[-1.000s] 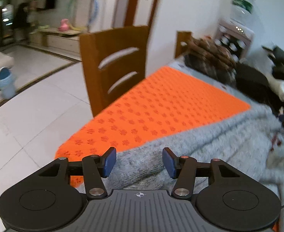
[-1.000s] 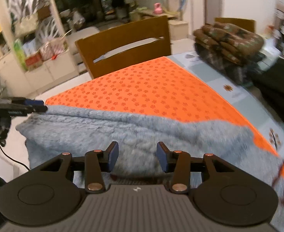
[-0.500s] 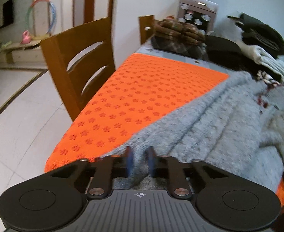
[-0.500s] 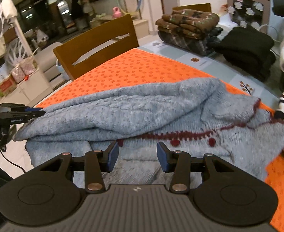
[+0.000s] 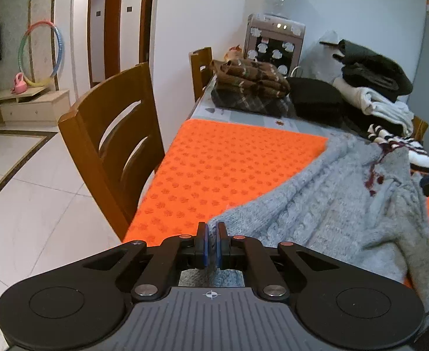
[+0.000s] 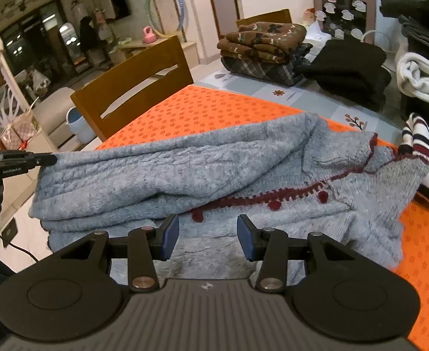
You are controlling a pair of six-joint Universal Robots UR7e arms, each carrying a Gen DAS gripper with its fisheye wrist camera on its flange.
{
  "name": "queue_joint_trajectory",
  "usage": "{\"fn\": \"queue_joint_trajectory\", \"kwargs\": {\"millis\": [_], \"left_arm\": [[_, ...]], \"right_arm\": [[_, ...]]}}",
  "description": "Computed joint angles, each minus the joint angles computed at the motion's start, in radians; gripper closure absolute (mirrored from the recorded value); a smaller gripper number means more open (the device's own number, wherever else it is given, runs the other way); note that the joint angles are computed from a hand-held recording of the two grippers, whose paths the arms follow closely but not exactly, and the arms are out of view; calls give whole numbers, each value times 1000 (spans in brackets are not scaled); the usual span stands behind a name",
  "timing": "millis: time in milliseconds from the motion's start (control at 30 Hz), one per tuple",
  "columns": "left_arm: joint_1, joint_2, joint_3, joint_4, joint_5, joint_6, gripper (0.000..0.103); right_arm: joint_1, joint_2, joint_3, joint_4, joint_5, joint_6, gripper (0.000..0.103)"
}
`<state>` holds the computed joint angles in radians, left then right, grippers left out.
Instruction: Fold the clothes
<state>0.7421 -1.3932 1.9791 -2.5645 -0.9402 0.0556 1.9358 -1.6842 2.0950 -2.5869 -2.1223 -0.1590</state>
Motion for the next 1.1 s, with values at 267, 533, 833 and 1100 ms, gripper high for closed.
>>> {"fn": "queue_joint_trajectory", "kwargs": {"millis": [267,533,833,1100], "left_arm": [[58,14,-1,58,-21,-8,90],[23,1,-11,31,-46,6,70],[-16,21,-3,59,-52,-29,69],[-24,30,40,81,-14,-89,69]], "right_arm": [[50,25,11,-38,-63,51,53],[68,119,-19,-173,-46,-28,44],[22,298,-127,-218,46,-177,43],[-25,412,-171,-191,71,-249,43]]}}
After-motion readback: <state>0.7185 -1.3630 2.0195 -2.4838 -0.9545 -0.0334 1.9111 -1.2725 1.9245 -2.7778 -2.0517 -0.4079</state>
